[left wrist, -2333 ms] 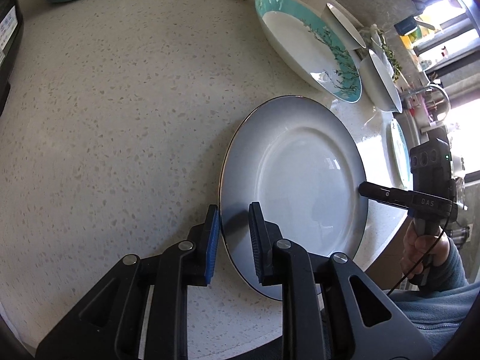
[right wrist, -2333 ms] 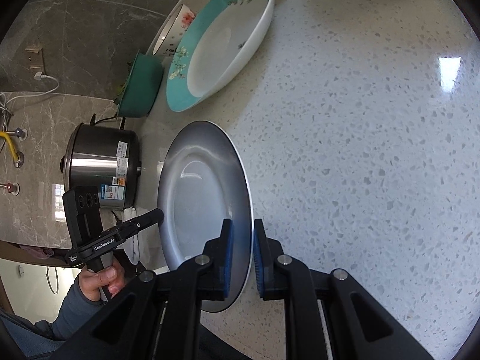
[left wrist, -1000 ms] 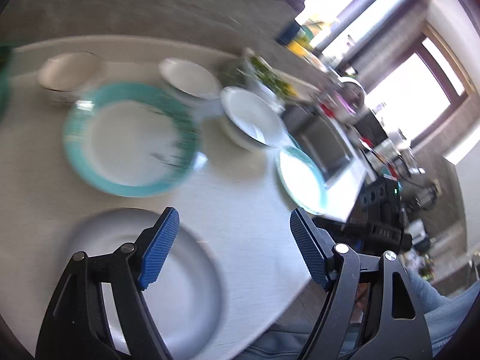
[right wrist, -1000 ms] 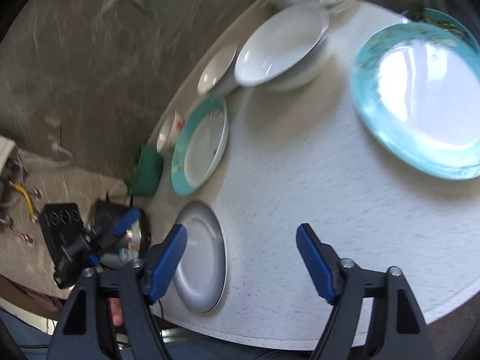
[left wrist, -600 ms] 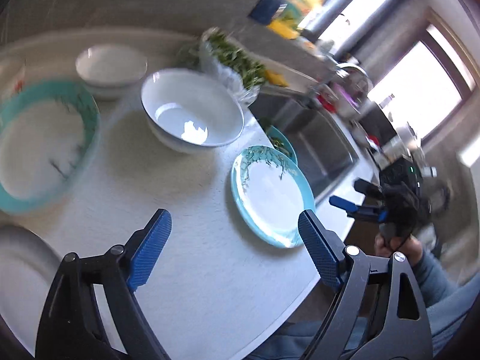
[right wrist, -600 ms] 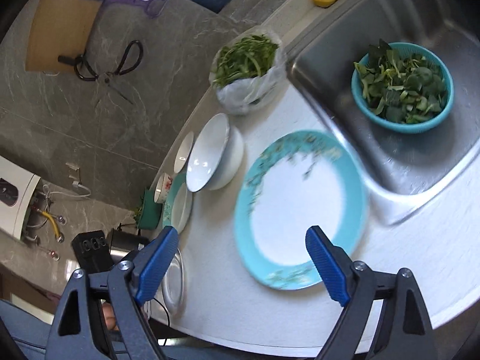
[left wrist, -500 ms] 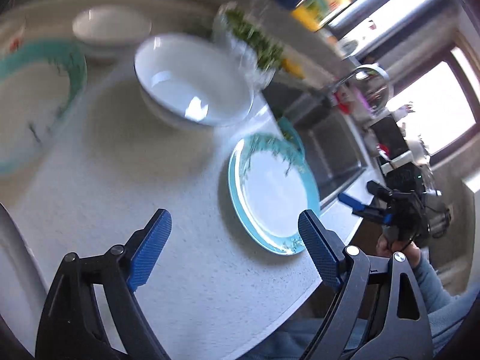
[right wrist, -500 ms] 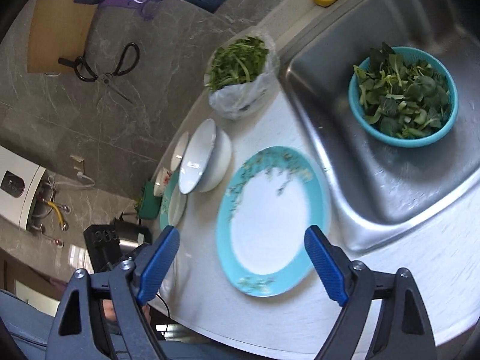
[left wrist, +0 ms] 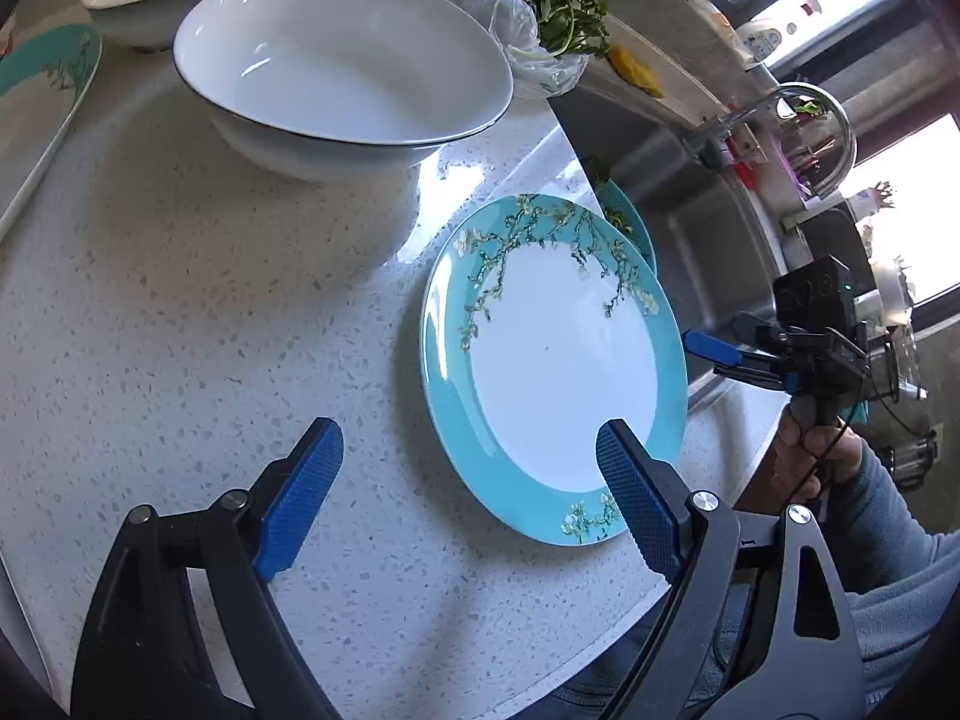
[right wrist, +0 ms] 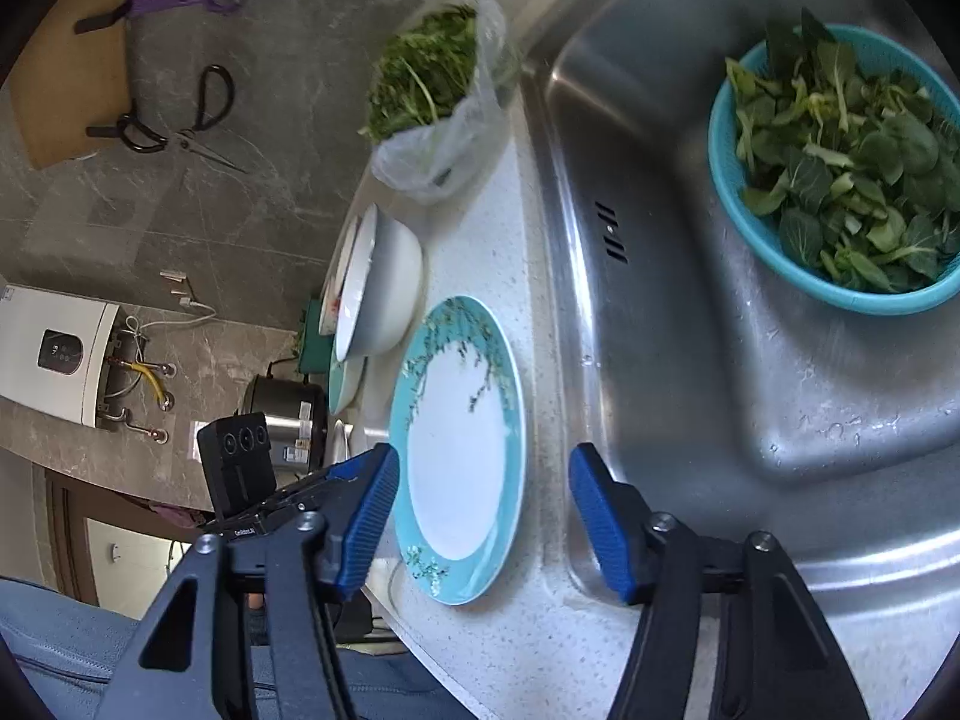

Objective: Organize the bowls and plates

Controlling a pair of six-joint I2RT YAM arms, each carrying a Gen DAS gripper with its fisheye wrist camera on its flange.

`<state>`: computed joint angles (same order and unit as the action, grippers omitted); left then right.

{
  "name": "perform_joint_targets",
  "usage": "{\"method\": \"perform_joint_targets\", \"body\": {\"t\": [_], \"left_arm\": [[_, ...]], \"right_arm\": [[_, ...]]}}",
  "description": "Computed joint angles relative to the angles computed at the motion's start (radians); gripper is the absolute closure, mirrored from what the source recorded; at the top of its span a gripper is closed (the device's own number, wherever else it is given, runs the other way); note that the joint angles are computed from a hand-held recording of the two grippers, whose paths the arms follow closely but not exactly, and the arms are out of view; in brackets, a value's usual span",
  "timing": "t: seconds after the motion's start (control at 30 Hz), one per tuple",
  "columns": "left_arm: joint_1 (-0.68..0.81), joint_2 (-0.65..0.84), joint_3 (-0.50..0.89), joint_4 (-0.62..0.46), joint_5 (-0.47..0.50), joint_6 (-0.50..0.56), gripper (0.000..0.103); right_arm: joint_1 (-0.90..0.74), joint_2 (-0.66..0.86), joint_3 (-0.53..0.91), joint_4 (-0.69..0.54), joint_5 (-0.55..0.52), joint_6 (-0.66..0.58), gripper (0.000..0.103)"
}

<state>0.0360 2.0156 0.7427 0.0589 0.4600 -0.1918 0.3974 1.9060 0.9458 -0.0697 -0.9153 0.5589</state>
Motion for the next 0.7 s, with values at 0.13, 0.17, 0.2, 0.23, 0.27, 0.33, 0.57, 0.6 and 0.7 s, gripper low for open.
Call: {"method": "perform_joint_targets", "body": {"t": [0.13, 0.17, 0.2, 0.23, 0.27, 0.33, 0.57, 0.6, 0.7], "left_arm": [[0.007, 0.036, 0.017, -0.014, 0.006, -0.005, 0.017], [0.01, 0.038, 0.016, -0.014, 0.007, -0.007, 0.017], [0.006, 0.051, 0.025, -0.012, 0.006, -0.019, 0.017], [0.007, 0.053, 0.024, -0.011, 0.005, -0.021, 0.017], [0.008, 0.061, 0.026, -0.007, 0.011, -0.021, 0.018], [0.019, 0.057, 0.018, -0.011, 0.017, -0.004, 0.019], [0.031, 0.044, 0.016, -0.045, 0.045, 0.028, 0.048], [0.028, 0.05, 0.023, -0.049, 0.044, 0.027, 0.054], [0.026, 0.051, 0.026, -0.052, 0.044, 0.025, 0.056]], "right_arm": [[0.007, 0.077, 0.074, -0.066, -0.038, -0.056, 0.051], [0.008, 0.09, 0.085, -0.077, -0.044, -0.066, 0.052], [0.008, 0.103, 0.095, -0.083, -0.054, -0.072, 0.053], [0.009, 0.113, 0.105, -0.093, -0.058, -0.079, 0.056], [0.01, 0.121, 0.112, -0.102, -0.064, -0.087, 0.058], [0.01, 0.136, 0.128, -0.118, -0.081, -0.1, 0.064], [0.005, 0.172, 0.191, -0.201, -0.101, -0.161, 0.078], [0.004, 0.177, 0.201, -0.22, -0.102, -0.175, 0.08], [-0.002, 0.186, 0.214, -0.255, -0.104, -0.201, 0.085]]}}
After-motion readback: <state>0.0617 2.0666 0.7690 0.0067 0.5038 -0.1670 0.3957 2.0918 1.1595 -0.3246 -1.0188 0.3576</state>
